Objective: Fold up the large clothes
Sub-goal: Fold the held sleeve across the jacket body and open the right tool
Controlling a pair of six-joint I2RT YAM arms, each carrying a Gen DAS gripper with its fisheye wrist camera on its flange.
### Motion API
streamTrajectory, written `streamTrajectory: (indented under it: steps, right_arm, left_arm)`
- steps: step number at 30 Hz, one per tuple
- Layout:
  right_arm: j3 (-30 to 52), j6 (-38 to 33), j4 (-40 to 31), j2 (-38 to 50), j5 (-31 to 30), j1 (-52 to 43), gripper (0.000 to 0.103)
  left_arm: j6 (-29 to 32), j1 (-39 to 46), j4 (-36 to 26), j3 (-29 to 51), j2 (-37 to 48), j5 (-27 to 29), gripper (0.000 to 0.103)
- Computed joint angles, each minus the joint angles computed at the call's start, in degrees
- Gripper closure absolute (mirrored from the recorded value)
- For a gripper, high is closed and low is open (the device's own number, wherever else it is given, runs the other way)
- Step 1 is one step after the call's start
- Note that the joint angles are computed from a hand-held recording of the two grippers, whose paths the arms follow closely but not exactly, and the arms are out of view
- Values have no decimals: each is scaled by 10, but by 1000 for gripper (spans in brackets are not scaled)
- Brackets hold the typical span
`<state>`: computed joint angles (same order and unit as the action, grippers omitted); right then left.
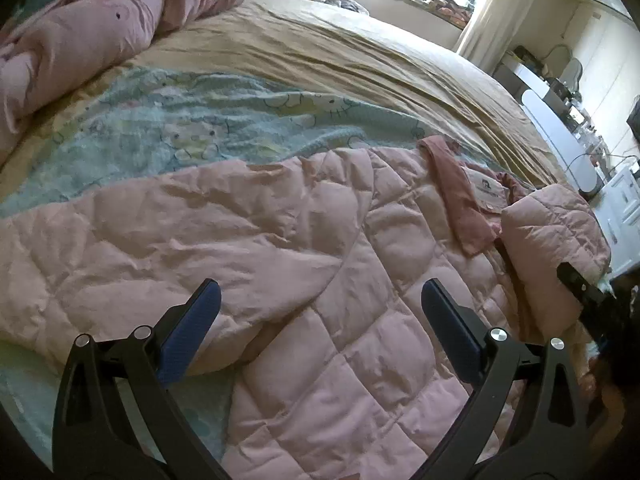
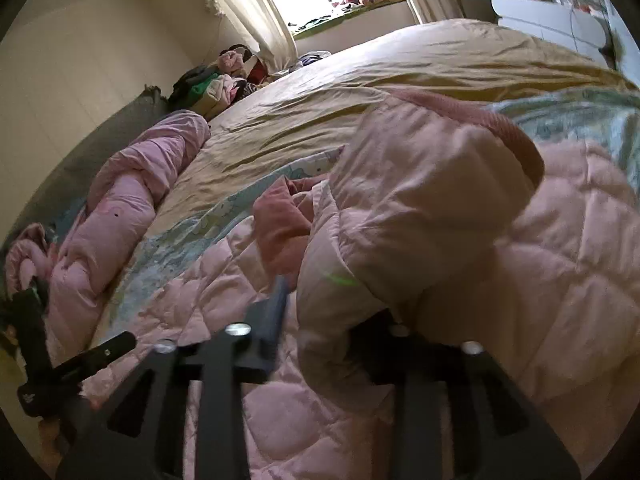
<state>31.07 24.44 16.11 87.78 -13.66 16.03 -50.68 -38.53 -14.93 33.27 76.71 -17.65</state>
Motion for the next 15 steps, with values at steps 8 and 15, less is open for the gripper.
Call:
streamTrajectory:
  steps: [8, 15]
  right_arm:
    - [-41, 25, 15, -78, 15, 8, 75]
    - [-29, -78, -22, -90, 105, 106, 86]
  left_arm:
    - [-10, 18, 25, -31, -66, 58, 9]
    - [-26, 28, 43, -57, -112, 88, 9]
